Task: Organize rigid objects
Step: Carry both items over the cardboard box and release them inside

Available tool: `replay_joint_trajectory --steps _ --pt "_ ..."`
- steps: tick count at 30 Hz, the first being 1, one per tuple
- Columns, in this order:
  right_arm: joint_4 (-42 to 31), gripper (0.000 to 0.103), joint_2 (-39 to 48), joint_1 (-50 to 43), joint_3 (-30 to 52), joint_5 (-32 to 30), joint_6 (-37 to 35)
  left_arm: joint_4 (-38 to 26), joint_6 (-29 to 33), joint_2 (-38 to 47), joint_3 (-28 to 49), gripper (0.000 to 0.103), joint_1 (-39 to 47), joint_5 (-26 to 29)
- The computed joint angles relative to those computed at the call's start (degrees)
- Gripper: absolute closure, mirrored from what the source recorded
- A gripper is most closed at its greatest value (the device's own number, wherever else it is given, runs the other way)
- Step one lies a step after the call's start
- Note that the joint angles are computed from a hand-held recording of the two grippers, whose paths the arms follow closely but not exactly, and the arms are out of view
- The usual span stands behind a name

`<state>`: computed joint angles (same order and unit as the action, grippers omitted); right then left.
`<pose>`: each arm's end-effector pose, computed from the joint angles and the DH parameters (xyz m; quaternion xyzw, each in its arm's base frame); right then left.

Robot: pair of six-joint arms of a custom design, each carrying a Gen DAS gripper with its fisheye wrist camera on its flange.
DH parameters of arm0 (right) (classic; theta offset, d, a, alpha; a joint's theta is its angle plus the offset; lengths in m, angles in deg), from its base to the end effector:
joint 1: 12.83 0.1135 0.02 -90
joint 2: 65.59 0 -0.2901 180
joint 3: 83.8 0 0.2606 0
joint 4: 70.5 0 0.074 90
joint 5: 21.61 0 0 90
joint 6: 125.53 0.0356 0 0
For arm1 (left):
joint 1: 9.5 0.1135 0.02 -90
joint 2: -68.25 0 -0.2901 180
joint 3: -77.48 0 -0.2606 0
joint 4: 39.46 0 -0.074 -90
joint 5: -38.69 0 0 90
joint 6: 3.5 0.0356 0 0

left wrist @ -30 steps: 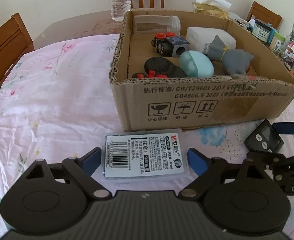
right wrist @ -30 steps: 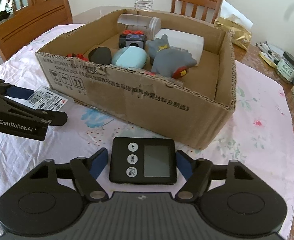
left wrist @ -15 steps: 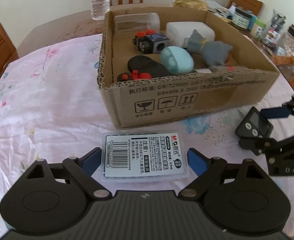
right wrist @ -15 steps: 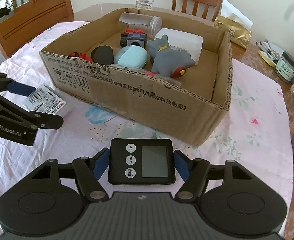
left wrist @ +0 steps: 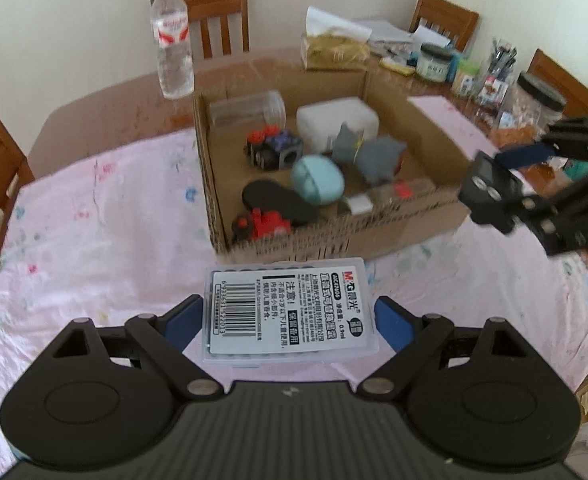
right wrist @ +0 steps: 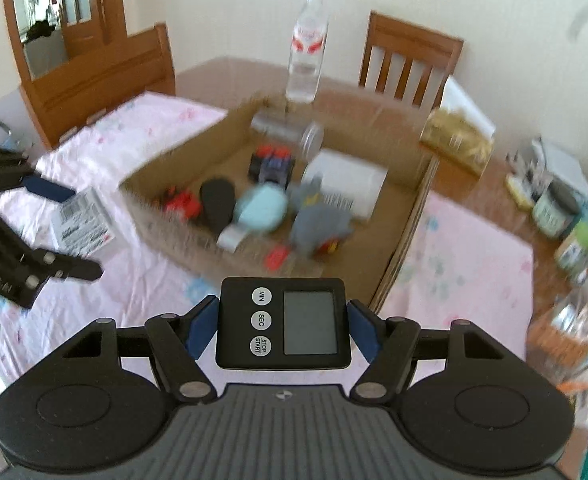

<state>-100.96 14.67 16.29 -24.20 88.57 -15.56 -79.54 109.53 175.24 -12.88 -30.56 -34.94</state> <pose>0.2525 0.1266 0.2239 -0.0159 0.9301 -0.0142 0.3667 0.3806 -0.1573 0.2221 0.3936 0.8657 -0.1319 0.2799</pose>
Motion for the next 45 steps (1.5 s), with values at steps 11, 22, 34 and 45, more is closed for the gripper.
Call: replay_joint_trajectory --steps 11,22,34,45 --pt "7.48 0.029 8.08 -8.55 2.41 -4.8 -3.51 0.99 -2.52 1.67 5.18 0.012 -1.82 -1.15" --pt "5.97 0.0 3.63 -6.88 1.6 -1.38 0.92 -0.15 -2.93 8.54 14.88 0.012 -4.3 -2.55" --pt "-5.05 0.0 2.31 -3.58 5.21 2.88 11.33 -0.68 -3.91 19.14 26.69 0.011 -7.11 -6.3" --pt "-11.33 0.0 3.5 -1.7 9.58 5.45 15.47 7.64 -8.76 9.84 16.95 0.003 -6.71 -9.1"
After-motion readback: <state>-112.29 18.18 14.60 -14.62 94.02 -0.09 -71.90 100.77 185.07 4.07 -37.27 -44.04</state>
